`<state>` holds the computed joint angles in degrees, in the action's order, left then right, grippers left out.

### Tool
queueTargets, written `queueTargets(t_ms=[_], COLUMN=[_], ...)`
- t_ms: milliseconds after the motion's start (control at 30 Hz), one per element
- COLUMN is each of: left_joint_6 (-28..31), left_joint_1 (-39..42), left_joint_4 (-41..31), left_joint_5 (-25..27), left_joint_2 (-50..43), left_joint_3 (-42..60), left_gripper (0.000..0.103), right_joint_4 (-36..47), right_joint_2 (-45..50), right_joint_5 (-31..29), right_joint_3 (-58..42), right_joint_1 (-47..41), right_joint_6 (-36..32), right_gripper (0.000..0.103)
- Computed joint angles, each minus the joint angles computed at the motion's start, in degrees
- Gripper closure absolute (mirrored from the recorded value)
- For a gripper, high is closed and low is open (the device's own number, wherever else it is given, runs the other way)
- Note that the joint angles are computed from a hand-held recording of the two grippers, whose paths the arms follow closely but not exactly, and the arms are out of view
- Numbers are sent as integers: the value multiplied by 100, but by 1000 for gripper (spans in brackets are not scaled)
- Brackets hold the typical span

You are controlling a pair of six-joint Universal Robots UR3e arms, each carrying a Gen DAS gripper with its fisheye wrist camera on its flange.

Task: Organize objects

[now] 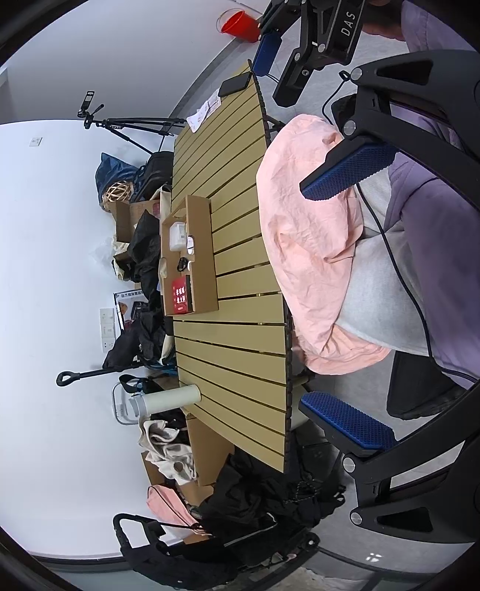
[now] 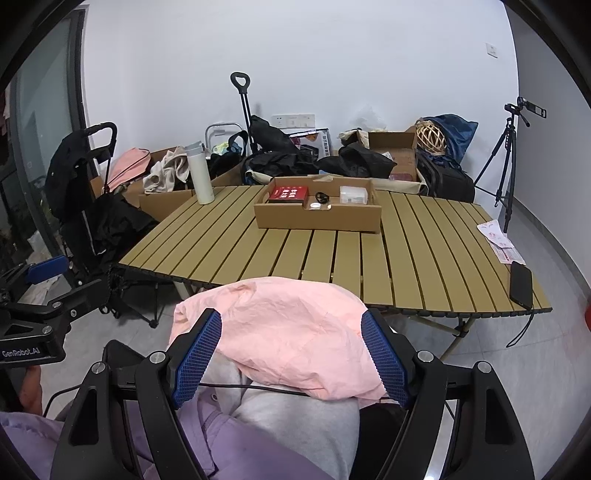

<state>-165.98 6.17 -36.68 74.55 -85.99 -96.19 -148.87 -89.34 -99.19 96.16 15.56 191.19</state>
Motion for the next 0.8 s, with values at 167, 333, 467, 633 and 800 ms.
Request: queueTargets(t_ms=[167,333,467,633,800], left_joint_6=[-23,-19,-25,-9,-20], left_joint_1=[-28,-28,-36,-14,-45], left_joint_4=[-19,-15,-36,-54,-82], left_joint_5=[36,33,45,18,35], left_joint_2=[-41,-42,-49,-59,-64], left_joint_3=[41,38,63,77,57], left_gripper=[0,0,0,0,0], right_joint_4=[-21,-31,-24,-24,-88], right_joint_2=[14,12,17,5,-52], right_joint_5=[9,11,2,11,122], right_joint_3=[8,15,6,18,119], right_joint_1=[6,4,11,-4,-55], right_joint_6=[13,6,13,24,38], right_gripper=[22,22,22,22,22])
